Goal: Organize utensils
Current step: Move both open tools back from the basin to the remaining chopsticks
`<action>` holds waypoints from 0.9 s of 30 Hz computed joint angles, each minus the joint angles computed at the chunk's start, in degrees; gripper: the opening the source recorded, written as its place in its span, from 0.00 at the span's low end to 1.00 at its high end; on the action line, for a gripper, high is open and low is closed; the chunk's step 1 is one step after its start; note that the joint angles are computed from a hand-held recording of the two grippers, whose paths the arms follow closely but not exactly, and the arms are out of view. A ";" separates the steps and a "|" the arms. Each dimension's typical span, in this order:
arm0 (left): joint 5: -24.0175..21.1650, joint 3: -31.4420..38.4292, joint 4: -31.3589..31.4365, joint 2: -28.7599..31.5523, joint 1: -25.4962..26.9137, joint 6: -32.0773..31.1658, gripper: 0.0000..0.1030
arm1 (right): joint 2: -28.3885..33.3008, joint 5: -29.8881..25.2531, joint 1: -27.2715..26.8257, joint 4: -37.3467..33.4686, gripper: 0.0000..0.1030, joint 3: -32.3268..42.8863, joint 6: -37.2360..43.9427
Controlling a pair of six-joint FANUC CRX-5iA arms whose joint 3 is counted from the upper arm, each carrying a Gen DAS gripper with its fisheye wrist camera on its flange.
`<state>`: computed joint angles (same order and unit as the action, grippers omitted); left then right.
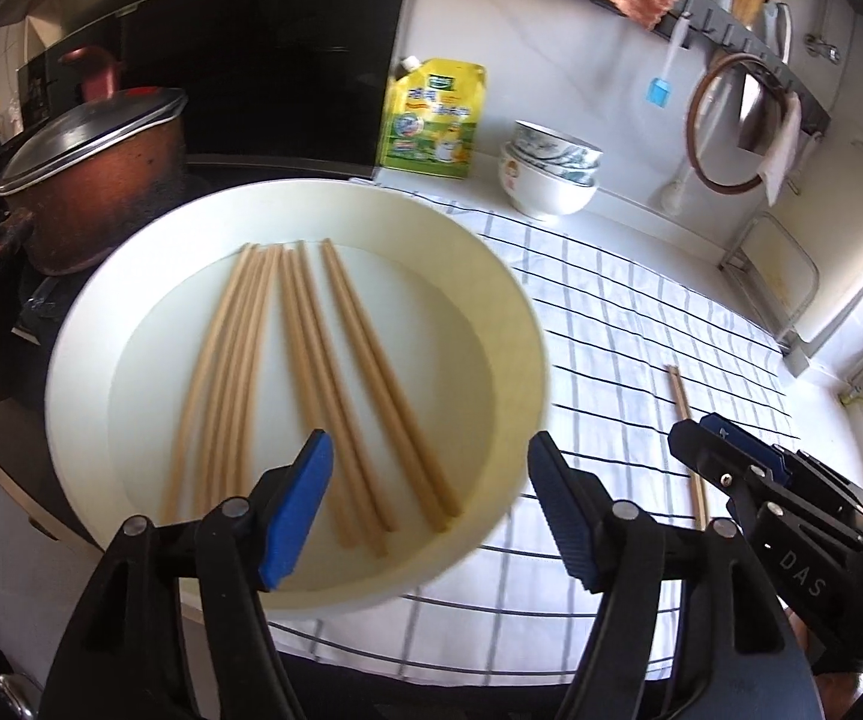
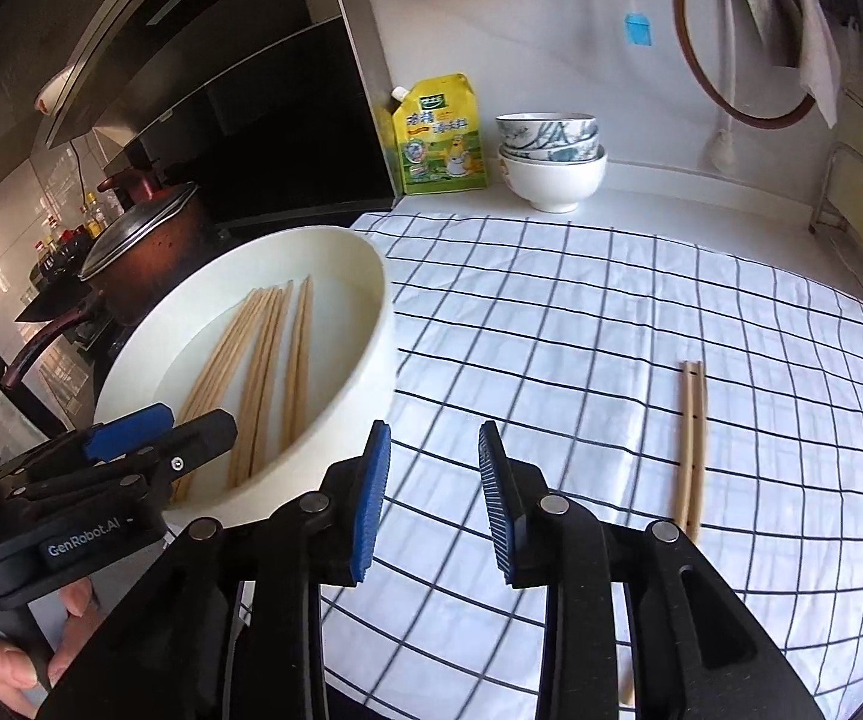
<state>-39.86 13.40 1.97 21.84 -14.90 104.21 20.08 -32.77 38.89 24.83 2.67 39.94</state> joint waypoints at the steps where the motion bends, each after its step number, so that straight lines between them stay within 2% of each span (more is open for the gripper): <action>1: 0.29 -0.03 0.49 0.07 -0.41 -0.36 0.65 | -0.80 0.11 -0.35 0.96 0.32 -1.44 -1.24; 4: 0.51 0.51 0.78 0.57 -1.84 -0.89 0.65 | -3.19 0.26 -1.41 4.62 0.32 -5.97 -5.74; 8: 1.35 0.35 3.54 1.11 -3.52 -3.43 0.72 | -5.99 0.22 -3.02 9.64 0.39 -11.63 -12.10; 16: 0.06 3.89 2.65 3.95 -7.08 -4.78 0.73 | -7.71 -1.62 -5.51 12.13 0.43 -17.16 -16.84; 27: -3.80 8.47 0.22 7.83 -8.86 -3.39 0.75 | -4.36 -1.35 -6.18 7.04 0.43 -14.78 -11.15</action>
<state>-43.67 21.87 2.19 29.67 -23.76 100.82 15.72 -34.12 32.71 31.87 -12.11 28.79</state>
